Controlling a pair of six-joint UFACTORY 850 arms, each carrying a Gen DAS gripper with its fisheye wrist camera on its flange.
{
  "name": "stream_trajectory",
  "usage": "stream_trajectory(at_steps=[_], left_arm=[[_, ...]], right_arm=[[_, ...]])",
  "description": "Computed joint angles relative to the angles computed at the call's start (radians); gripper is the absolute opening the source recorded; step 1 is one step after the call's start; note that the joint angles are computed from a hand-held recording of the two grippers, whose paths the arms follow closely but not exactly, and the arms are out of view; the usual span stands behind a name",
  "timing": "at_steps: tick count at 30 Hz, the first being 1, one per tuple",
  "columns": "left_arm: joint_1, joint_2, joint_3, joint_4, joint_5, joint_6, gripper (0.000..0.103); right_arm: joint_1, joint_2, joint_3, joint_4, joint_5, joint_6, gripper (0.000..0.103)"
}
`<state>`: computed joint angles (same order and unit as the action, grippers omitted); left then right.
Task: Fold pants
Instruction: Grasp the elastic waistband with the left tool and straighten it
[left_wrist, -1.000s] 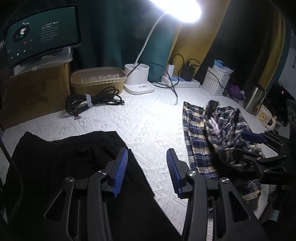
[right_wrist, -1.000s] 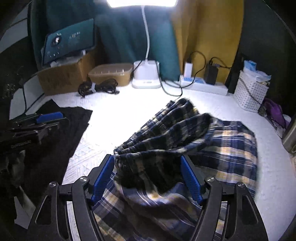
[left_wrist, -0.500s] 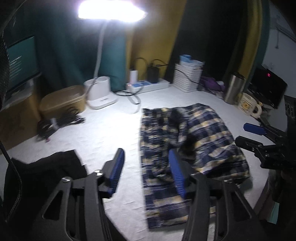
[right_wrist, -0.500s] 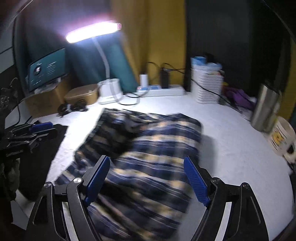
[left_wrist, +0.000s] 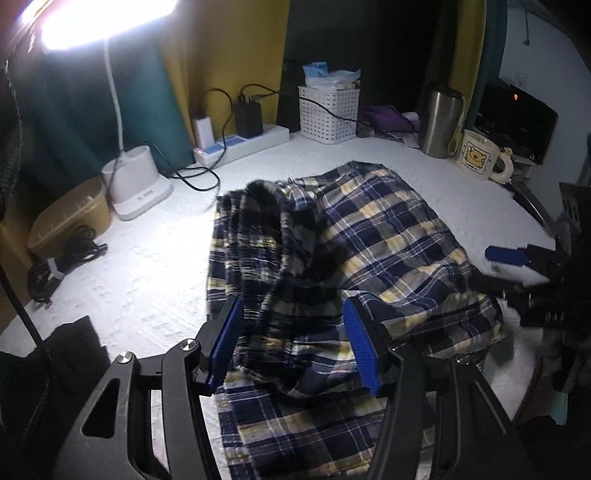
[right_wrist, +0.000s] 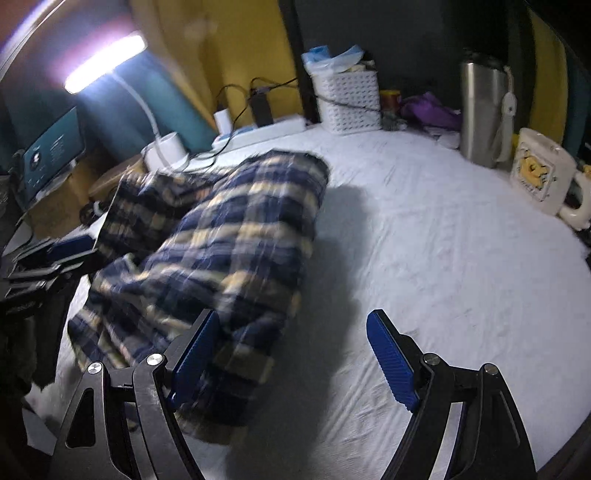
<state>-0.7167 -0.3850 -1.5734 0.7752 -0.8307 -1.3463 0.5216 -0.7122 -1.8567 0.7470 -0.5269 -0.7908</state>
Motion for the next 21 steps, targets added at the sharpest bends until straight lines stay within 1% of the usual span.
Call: stream_trajectory(at_steps=[1, 3, 4, 5, 6, 8, 11, 14, 15, 17, 18, 20, 21], left_arm=[[0.005, 0.0, 0.006, 0.0, 0.009, -0.004, 0.055], [0.014, -0.004, 0.006, -0.006, 0.011, 0.004, 0.035], [0.021, -0.01, 0.0, -0.024, 0.002, 0.022, 0.016], [0.029, -0.011, 0.002, -0.034, -0.002, 0.023, 0.015], [0.04, 0.001, 0.022, -0.031, 0.018, 0.001, 0.014], [0.048, 0.007, 0.035, -0.028, 0.014, -0.012, 0.011], [0.06, 0.022, 0.063, -0.02, 0.031, -0.029, 0.01], [0.062, 0.026, 0.067, -0.006, 0.021, -0.042, 0.01], [0.063, 0.031, 0.07, 0.003, 0.021, -0.059, 0.01], [0.064, 0.046, 0.081, 0.033, 0.027, -0.09, 0.01], [0.063, 0.052, 0.085, 0.05, 0.025, -0.102, 0.01], [0.063, 0.057, 0.091, 0.062, 0.025, -0.11, 0.01], [0.064, 0.059, 0.093, 0.062, 0.028, -0.109, 0.01]], right_arm=[[0.004, 0.003, 0.011, 0.007, -0.001, -0.017, 0.083], [0.016, 0.006, 0.027, -0.023, 0.01, -0.011, 0.083], [0.025, 0.012, 0.042, -0.062, 0.033, 0.007, 0.083], [0.04, 0.021, 0.061, -0.143, 0.068, 0.056, 0.083], [0.048, 0.026, 0.074, -0.186, 0.091, 0.075, 0.082], [0.059, 0.044, 0.105, -0.248, 0.133, 0.103, 0.083], [0.061, 0.063, 0.13, -0.279, 0.154, 0.119, 0.082], [0.056, 0.084, 0.155, -0.276, 0.171, 0.131, 0.083], [0.051, 0.089, 0.156, -0.245, 0.164, 0.115, 0.083], [0.034, 0.092, 0.155, -0.116, 0.126, 0.031, 0.079], [0.026, 0.088, 0.15, -0.06, 0.098, -0.003, 0.073], [0.012, 0.071, 0.127, 0.021, 0.031, -0.025, 0.067], [0.009, 0.068, 0.126, 0.044, 0.014, -0.03, 0.062]])
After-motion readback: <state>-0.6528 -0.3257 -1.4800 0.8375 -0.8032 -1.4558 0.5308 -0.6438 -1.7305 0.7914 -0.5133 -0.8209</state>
